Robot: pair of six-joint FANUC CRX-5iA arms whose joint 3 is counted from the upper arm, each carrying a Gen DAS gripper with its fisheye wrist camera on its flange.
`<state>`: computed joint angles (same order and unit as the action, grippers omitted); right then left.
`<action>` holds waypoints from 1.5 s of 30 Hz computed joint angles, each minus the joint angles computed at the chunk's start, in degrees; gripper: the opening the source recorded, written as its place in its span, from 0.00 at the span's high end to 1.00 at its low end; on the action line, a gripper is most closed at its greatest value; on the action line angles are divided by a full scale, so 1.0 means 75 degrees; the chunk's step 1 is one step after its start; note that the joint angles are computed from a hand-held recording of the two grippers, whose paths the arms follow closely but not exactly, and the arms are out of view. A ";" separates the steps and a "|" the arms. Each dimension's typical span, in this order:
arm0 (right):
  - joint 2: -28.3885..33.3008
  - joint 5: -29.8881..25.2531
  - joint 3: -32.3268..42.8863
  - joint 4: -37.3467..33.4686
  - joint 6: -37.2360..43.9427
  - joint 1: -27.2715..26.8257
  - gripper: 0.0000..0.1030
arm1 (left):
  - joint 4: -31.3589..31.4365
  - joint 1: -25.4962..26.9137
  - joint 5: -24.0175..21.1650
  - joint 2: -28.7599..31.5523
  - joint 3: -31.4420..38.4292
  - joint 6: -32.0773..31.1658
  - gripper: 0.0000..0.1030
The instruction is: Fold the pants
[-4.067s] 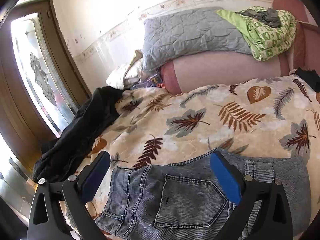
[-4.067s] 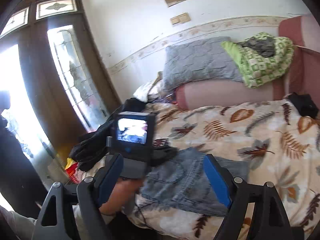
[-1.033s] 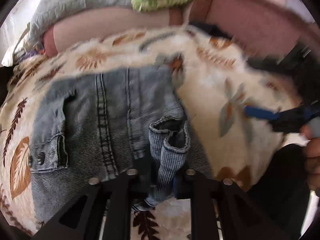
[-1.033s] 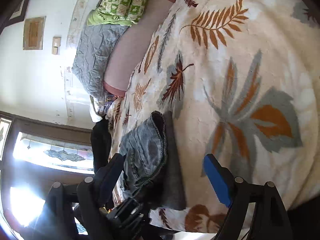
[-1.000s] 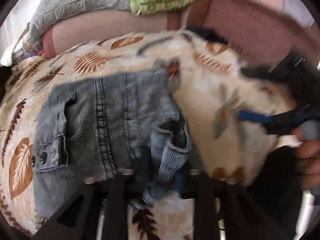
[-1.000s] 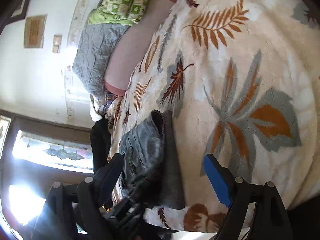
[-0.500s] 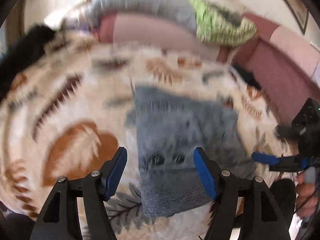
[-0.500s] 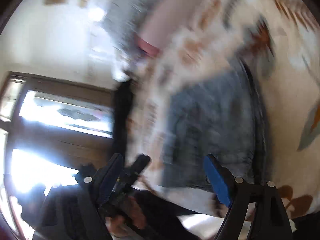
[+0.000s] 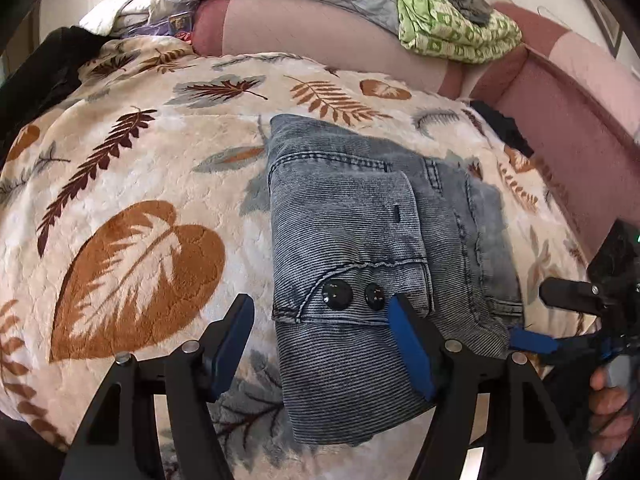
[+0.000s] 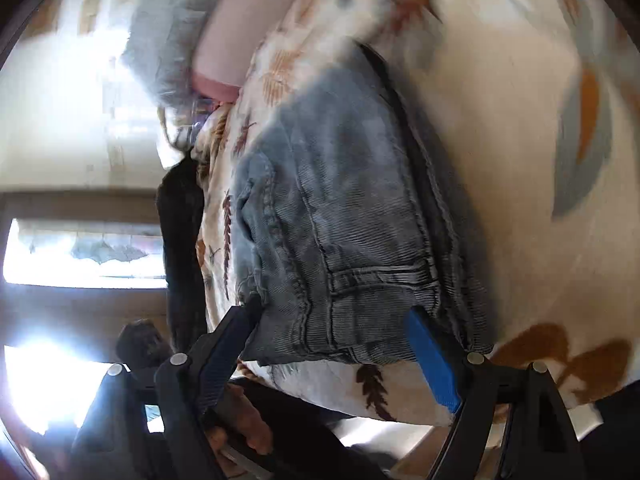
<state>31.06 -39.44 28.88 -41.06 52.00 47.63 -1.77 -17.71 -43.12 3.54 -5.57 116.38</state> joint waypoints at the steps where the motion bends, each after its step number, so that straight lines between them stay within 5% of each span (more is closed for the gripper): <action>1: -0.0116 0.0062 -0.0063 0.0158 -0.0014 0.0051 0.19 | 0.0009 0.0019 0.0146 -0.0133 -0.0098 0.0053 0.32; 5: -0.0482 0.0510 -0.0391 0.0060 0.0113 0.0232 0.19 | -0.0656 -0.0063 0.0506 -0.0424 -0.0163 0.0722 0.32; 13: 0.0021 0.1023 -0.0237 -0.0576 -0.0175 0.0300 0.19 | -0.0223 -0.0012 0.0221 0.0032 -0.0048 0.0414 0.32; 20: -0.0195 0.1739 -0.0857 0.1173 -0.1699 0.0602 0.22 | -0.0892 -0.0297 0.0074 0.0038 0.0255 0.0797 0.32; 21: -0.0151 0.1704 -0.0864 0.1365 -0.1909 0.0625 0.33 | -0.0987 -0.0357 -0.0109 0.0171 0.0403 0.0789 0.32; 24: -0.0044 0.1252 -0.0815 0.2365 -0.2544 0.0742 0.86 | -0.0986 -0.0343 -0.0151 0.0307 0.0431 0.0834 0.30; 25: -0.0058 0.1108 -0.0809 0.2833 -0.2695 0.0815 0.94 | -0.0948 -0.0317 -0.0164 0.0316 0.0419 0.0815 0.28; 31: -0.0278 0.0517 -0.1036 0.6060 -0.3996 0.1461 0.96 | -0.0731 -0.0234 0.0030 0.0227 0.0232 0.0645 0.25; 34: 0.0085 -0.0057 -0.0788 0.5689 -0.3711 0.1443 0.94 | -0.0667 -0.0228 -0.0049 0.0138 0.0264 0.0638 0.26; 38: -0.0084 0.0408 -0.1066 0.5643 -0.3748 0.1397 0.90 | -0.1808 -0.0620 0.0023 -0.0225 0.0419 0.1389 0.26; 42: -0.0166 -0.0088 -0.0853 0.5259 -0.3197 0.1310 0.85 | -0.1934 -0.0848 -0.1099 0.0528 0.1082 0.0812 0.25; 45: -0.0517 -0.0007 -0.1307 0.6049 -0.3929 0.1400 0.82 | -0.2239 -0.0930 -0.0837 0.0436 0.0886 0.1178 0.24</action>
